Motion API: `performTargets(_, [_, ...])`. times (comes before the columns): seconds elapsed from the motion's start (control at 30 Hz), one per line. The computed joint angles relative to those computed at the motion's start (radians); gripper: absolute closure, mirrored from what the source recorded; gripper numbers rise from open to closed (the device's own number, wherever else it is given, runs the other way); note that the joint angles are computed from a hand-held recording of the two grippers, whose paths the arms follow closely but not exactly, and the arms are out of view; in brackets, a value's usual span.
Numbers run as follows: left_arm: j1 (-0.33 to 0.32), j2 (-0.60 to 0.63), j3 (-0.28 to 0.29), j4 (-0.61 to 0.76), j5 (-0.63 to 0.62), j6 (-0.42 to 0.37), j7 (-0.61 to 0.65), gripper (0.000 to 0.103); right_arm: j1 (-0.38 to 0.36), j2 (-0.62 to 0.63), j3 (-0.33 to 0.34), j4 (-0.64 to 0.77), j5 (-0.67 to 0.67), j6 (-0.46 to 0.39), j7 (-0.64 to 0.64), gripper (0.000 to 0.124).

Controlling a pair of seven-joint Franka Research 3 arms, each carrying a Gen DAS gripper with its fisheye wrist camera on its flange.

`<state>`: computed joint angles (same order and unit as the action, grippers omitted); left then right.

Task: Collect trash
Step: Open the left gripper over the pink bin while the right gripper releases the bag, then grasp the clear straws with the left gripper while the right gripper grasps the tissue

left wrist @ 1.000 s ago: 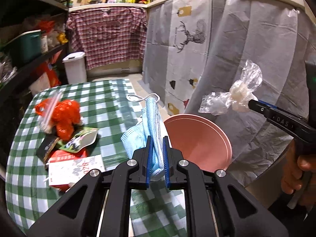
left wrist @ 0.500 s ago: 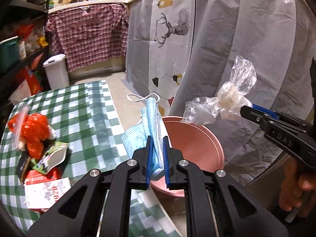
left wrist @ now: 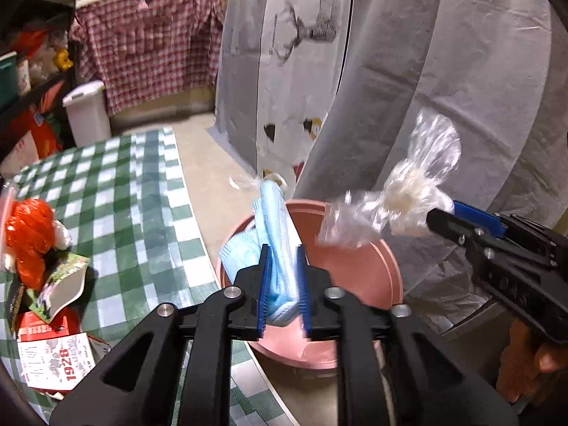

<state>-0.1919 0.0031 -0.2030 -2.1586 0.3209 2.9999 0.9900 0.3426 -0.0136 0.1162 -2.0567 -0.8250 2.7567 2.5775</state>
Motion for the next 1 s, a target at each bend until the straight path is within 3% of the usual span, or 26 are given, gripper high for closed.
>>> performTargets(0.2, [0.005,0.000,0.003,-0.009,-0.092,0.005,0.052,0.075,0.000,0.006,-0.005,0.002,-0.016,-0.006,0.014,0.073])
performTargets(0.47, [0.026,-0.064,0.002,-0.053,0.065,0.041,-0.076,0.075,-0.015,-0.018,0.001,-0.013,-0.142,0.036,0.151,0.073])
performTargets(0.53, [0.027,-0.094,0.006,-0.069,0.055,0.036,-0.075,0.075,-0.018,-0.022,0.005,-0.014,-0.167,0.044,0.183,0.073])
performTargets(0.83, [0.011,-0.291,0.089,-0.128,-0.074,-0.025,0.116,0.075,-0.015,-0.034,0.031,0.000,-0.237,0.111,0.252,0.076])
performTargets(1.0, [0.030,-0.410,0.152,-0.197,-0.117,-0.021,0.206,0.076,-0.005,-0.032,0.040,0.002,-0.244,0.196,0.263,0.092])
